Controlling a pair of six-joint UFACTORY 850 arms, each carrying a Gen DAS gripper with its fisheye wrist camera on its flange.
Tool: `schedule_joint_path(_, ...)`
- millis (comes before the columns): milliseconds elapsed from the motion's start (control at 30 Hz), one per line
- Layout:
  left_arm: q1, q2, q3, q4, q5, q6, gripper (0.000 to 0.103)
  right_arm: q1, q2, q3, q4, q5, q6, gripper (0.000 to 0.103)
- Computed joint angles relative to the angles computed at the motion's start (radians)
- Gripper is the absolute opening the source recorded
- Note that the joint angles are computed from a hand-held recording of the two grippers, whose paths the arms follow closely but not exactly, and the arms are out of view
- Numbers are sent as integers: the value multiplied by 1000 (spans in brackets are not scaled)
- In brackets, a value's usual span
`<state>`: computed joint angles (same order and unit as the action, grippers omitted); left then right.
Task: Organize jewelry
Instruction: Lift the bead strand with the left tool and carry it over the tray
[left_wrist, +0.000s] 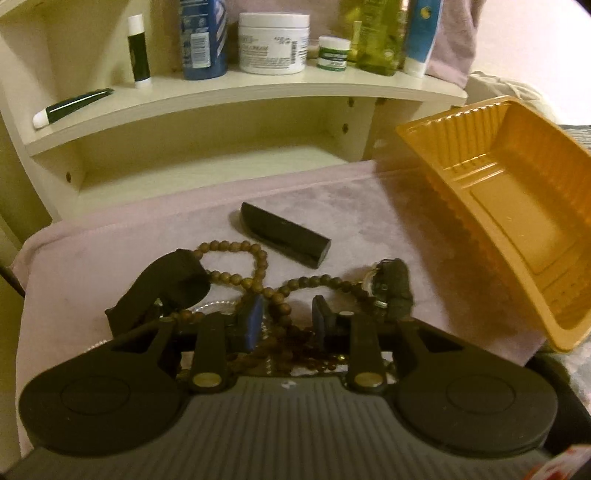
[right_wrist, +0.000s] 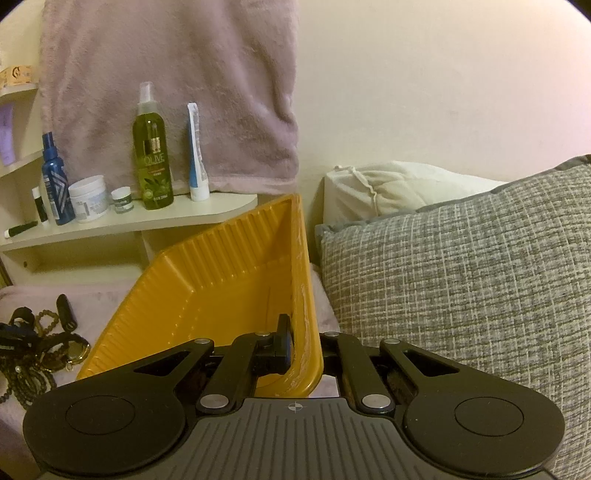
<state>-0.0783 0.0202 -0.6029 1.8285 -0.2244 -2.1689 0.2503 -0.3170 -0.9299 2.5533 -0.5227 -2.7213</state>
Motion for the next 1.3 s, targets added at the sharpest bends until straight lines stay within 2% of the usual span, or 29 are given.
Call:
schedule_joint_path(33, 1, -1, 0, 0, -4, -1, 22, -1, -1, -1, -3, 0, 4, 5)
schedule_joint_path(67, 5, -2, -2, -7, -1, 6, 10, -1, -2, -3, -6, 2, 8, 5)
schedule_joint_path(100, 11, -3, -6, -33, 7, 37, 7, -2, -4, -5, -13, 3, 14, 5)
schedule_joint_path(233, 26, 16, -10, -91, 25, 123, 6, -3, -9, -10, -21, 5, 22, 5)
schedule_joint_path(367, 46, 82, -5, -125, 44, 182, 6, -5, -12, -12, -28, 2, 25, 5)
schedule_joint_path(467, 67, 154, -11, -210, 55, 299, 6, -6, -10, -11, -29, -1, 24, 5)
schedule_joint_path(567, 72, 215, -28, -322, 34, 452, 6, -6, -10, -10, -27, -8, 21, 5)
schedule_joint_path(667, 79, 262, -54, -377, 28, 537, 6, -4, -8, -6, -16, -13, 13, 5)
schedule_joint_path(933, 48, 340, -103, -291, -17, 493, 6, -3, -6, -3, -8, -15, 3, 5)
schedule_joint_path(1300, 9, 353, -171, -347, -15, 597, 6, -1, -3, 0, -3, -15, -2, 6)
